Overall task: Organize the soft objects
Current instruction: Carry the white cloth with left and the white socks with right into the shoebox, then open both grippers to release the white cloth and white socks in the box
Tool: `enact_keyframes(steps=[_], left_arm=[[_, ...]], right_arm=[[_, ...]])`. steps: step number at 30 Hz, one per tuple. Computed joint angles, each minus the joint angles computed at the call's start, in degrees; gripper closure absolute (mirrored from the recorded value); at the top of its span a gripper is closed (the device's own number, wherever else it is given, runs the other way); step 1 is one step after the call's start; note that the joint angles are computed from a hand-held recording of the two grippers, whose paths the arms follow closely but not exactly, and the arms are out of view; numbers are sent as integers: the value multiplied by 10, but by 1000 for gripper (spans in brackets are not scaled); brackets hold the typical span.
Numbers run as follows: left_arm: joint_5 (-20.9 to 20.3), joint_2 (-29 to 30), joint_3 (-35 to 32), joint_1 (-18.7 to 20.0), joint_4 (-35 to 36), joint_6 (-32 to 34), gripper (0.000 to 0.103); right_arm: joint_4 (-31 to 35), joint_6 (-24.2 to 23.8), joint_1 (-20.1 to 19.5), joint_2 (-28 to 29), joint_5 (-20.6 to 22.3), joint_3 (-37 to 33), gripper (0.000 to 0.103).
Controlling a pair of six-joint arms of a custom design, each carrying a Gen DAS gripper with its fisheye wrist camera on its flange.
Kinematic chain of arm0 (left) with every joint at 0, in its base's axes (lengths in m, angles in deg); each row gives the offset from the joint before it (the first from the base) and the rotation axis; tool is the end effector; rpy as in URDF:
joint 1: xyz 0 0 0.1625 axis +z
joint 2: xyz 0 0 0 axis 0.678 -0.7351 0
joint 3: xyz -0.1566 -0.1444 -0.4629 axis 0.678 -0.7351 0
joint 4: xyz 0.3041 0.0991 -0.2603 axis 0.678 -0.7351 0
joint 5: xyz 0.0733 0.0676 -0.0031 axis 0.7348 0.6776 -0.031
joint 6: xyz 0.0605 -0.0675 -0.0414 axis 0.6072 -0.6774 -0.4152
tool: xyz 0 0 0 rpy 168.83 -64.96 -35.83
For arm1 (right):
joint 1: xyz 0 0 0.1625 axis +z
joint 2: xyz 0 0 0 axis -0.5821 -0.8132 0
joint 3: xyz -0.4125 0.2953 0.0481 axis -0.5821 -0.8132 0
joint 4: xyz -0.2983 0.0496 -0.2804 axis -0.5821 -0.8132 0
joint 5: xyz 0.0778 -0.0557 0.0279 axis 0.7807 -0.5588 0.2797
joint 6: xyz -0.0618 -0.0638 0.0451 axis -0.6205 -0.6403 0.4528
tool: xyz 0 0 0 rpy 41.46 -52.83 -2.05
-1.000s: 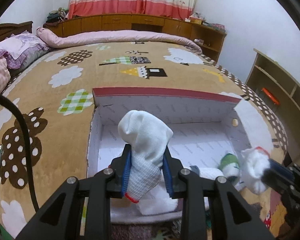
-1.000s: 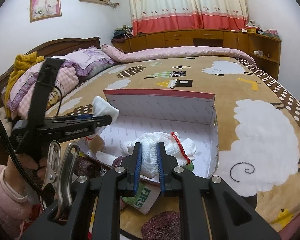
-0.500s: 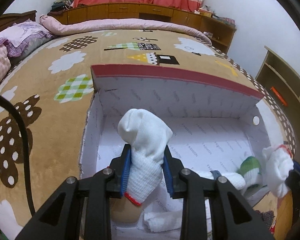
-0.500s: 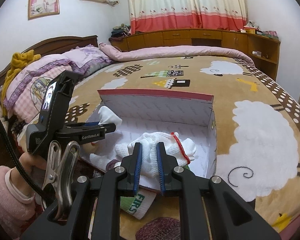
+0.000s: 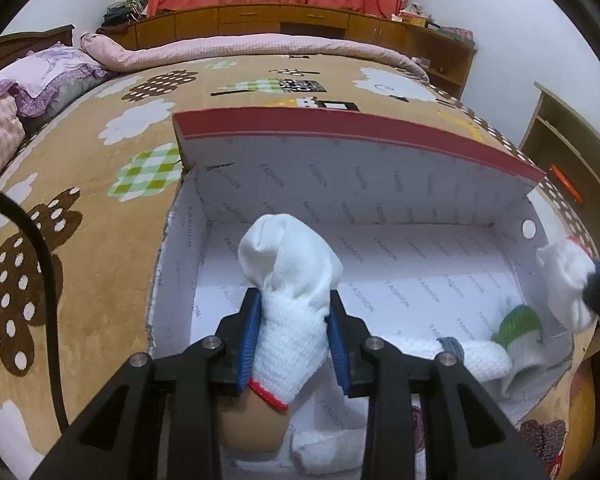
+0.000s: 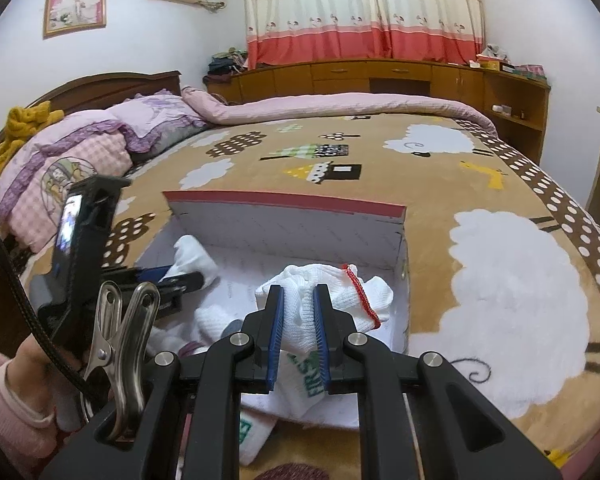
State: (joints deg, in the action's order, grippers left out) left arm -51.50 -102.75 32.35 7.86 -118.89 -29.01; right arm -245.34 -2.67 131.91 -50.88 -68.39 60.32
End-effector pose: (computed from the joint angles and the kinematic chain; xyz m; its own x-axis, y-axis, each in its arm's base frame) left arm -0.2471 -0.6498 0.0861 -0.7206 -0.2723 -0.6376 0.2829 0.7242 -0.6289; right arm 0.1921 -0.6271 0.2527 -0.6086 -0.5902 0.5304 -0.7923 0.4884 -0.3657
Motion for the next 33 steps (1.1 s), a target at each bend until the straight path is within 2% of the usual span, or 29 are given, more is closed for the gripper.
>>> enact_keyframes(steps=[6, 9, 16, 25, 28, 33], left_arm=[[8, 5, 0, -2, 2, 0, 70], [-5, 4, 1, 0, -2, -1, 70], [-4, 8, 2, 1, -15, 6, 69], [-1, 10, 2, 1, -18, 11, 67], [2, 11, 2, 0, -17, 12, 67], [-1, 12, 0, -1, -17, 11, 63]], right_arm=[[3, 7, -1, 19, -13, -23, 87], [-2, 1, -1, 30, -25, -29, 87], [-34, -19, 3, 58, -54, -44, 87], [-20, -15, -3, 76, -82, -56, 87], [-19, -15, -3, 76, -82, -55, 84], [-11, -7, -3, 74, -82, -54, 73]])
